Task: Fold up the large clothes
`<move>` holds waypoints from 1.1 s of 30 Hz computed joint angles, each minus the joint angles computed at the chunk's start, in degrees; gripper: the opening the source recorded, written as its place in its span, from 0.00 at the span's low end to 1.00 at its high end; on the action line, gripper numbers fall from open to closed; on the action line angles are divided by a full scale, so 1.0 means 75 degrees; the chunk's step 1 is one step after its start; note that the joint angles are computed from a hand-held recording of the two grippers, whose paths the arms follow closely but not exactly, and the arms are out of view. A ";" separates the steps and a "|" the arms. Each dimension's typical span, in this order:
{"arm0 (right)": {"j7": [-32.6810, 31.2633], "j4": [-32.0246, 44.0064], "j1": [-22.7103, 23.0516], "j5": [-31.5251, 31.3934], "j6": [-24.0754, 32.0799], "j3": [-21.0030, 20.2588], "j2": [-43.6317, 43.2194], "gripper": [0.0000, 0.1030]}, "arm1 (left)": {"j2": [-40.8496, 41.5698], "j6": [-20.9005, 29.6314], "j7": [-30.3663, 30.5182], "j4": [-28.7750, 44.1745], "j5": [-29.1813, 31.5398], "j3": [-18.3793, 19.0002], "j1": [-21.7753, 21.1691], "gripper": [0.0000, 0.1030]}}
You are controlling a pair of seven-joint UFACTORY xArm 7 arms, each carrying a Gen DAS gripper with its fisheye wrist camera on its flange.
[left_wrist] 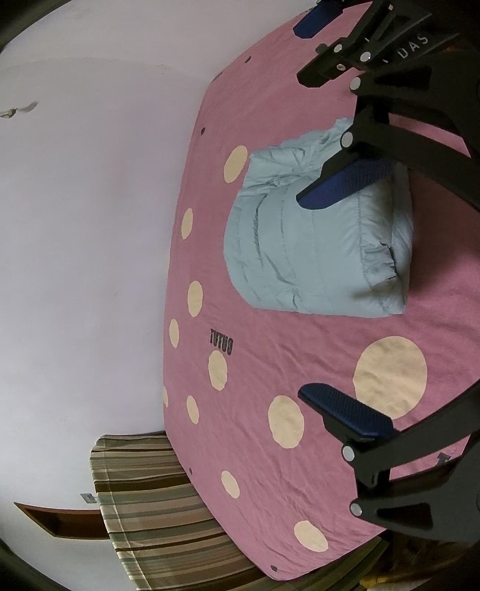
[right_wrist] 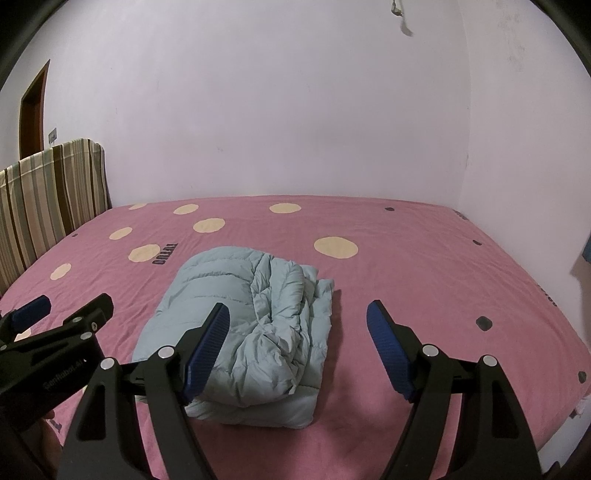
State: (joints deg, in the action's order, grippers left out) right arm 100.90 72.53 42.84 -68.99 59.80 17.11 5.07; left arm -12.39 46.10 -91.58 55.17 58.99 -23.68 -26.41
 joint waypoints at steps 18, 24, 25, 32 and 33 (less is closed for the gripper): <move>-0.0095 -0.0068 -0.0088 -0.0004 -0.0145 -0.0022 -0.0025 0.74 | 0.0046 0.0259 0.0078 0.0125 0.0202 0.0004 -0.0057 0.98; -0.0127 -0.0049 -0.0093 0.0011 -0.0184 -0.0045 0.0023 0.74 | 0.0215 -0.0010 0.0409 0.0181 -0.0049 0.0191 -0.0060 0.98; -0.0137 -0.0059 -0.0107 0.0023 -0.0230 -0.0060 0.0029 0.74 | 0.0231 -0.0200 0.0567 0.0164 -0.0136 0.0266 -0.0053 0.98; -0.0114 -0.0366 -0.0353 0.0108 -0.0499 -0.0219 -0.0104 0.75 | 0.0440 -0.0613 0.0483 0.0079 0.0068 0.0562 0.0326 0.98; -0.0087 -0.0483 -0.0448 0.0142 -0.0550 -0.0259 -0.0167 0.83 | 0.0490 -0.0729 0.0539 0.0043 0.0034 0.0677 0.0401 0.98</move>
State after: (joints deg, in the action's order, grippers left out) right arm 100.25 68.90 39.48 -67.93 55.68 15.17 3.82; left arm -8.71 40.64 -87.54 55.50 59.25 -18.61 -23.40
